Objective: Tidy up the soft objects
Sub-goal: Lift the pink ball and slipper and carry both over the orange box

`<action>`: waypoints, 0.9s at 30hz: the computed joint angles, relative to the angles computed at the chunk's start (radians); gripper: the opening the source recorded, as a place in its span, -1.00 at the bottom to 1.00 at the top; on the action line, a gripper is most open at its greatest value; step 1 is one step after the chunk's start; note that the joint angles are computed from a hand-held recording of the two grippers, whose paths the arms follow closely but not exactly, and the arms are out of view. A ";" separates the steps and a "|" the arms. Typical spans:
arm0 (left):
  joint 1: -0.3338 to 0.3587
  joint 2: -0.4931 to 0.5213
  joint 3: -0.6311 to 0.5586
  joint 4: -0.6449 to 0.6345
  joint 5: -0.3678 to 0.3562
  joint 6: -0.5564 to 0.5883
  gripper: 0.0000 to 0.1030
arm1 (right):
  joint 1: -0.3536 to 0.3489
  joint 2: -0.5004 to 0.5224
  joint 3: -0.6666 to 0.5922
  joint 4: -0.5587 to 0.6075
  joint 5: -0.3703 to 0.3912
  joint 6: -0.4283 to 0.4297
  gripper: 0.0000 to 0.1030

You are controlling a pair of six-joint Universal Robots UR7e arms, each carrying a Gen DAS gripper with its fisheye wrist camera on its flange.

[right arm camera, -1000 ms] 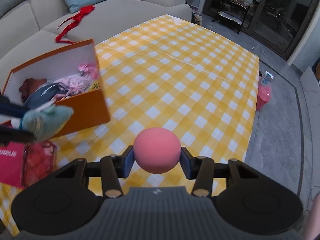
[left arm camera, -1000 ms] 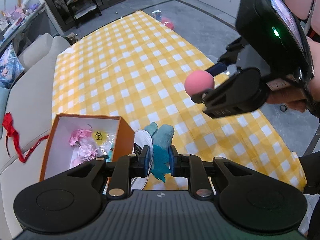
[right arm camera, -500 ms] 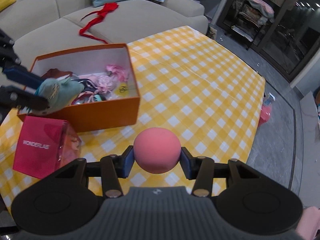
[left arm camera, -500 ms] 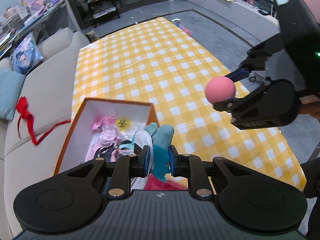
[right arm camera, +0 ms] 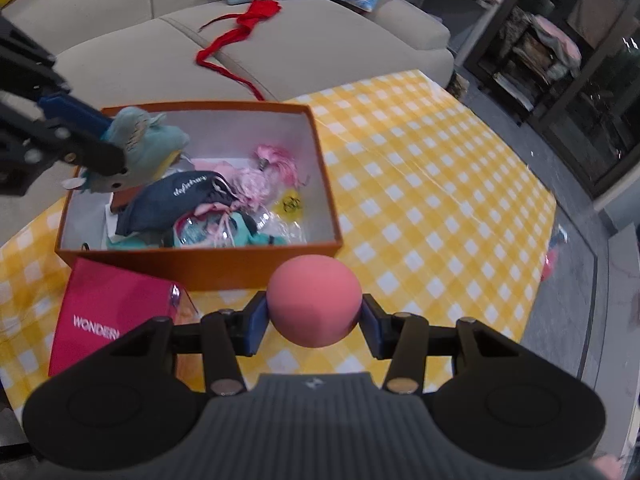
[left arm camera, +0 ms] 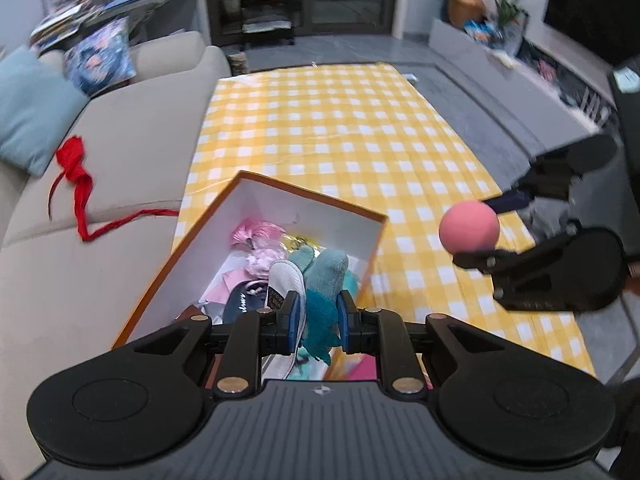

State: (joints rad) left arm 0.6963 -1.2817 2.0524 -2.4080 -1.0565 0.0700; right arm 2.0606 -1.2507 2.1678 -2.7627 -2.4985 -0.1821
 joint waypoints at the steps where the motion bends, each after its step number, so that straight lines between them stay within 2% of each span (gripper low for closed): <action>1: 0.018 -0.002 0.002 -0.022 -0.016 0.002 -0.58 | 0.005 0.019 -0.010 -0.013 -0.003 -0.014 -0.07; 5: 0.085 0.012 -0.001 -0.085 -0.048 -0.009 -0.58 | 0.015 0.083 -0.050 -0.072 0.008 -0.072 -0.07; 11: 0.165 0.050 -0.029 -0.150 -0.104 -0.008 -0.58 | 0.006 0.152 -0.110 -0.076 0.027 -0.105 -0.07; 20: 0.215 0.134 -0.073 -0.257 -0.015 0.067 -0.58 | -0.035 0.259 -0.186 -0.131 0.045 -0.153 -0.07; 27: 0.256 0.216 -0.134 -0.222 -0.049 0.094 -0.58 | -0.080 0.339 -0.242 -0.170 0.074 -0.184 -0.07</action>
